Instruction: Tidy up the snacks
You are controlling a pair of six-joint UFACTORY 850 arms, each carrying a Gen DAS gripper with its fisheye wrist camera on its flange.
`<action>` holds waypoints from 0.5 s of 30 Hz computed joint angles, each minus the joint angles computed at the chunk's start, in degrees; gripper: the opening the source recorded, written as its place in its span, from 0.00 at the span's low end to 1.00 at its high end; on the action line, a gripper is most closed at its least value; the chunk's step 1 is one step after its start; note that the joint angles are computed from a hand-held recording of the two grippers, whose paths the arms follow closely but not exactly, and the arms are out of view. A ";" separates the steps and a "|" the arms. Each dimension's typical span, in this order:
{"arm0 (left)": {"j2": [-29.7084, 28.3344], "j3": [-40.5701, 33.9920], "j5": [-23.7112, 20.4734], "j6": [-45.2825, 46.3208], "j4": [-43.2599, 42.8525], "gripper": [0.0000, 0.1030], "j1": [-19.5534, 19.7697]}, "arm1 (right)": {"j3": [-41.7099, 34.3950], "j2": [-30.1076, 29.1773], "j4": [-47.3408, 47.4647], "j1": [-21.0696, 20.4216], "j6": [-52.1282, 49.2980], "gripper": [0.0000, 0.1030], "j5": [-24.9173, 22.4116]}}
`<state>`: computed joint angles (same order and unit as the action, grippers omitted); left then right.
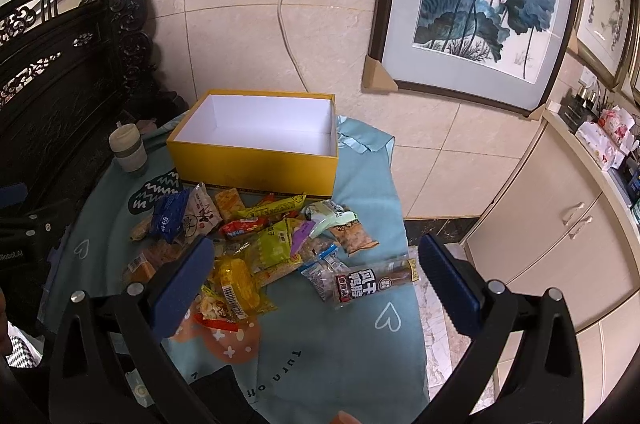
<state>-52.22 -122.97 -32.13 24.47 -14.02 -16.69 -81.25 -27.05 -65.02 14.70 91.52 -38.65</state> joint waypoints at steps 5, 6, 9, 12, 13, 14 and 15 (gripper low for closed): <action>-0.01 0.16 0.14 -0.24 0.26 0.98 -0.15 | 0.07 -0.13 0.52 -0.10 -0.34 0.99 0.39; -0.02 0.09 0.11 -0.37 0.34 0.98 -0.16 | 0.12 -0.11 0.54 -0.14 -0.35 0.99 0.48; -0.08 -0.03 0.03 -0.39 0.40 0.98 -0.17 | -0.09 -0.21 0.70 -0.14 -0.55 0.99 0.42; -0.13 -0.02 -0.04 -0.41 0.41 0.98 -0.15 | -0.07 -0.30 1.02 -0.15 -0.86 0.99 0.69; 0.00 0.25 0.12 -0.38 0.33 0.98 -0.15 | -0.10 -0.33 1.14 -0.15 -1.01 0.99 0.75; -0.03 0.22 0.12 -0.32 0.28 0.98 -0.16 | -0.16 -0.37 1.20 -0.14 -1.10 0.99 0.76; -0.12 0.04 -0.04 -0.28 0.28 0.98 -0.15 | -0.31 -0.43 1.35 -0.16 -1.35 0.99 0.77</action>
<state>-52.34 -122.92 -32.17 24.19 -13.74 -16.84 -81.56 -27.49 -63.66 14.54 90.17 -37.88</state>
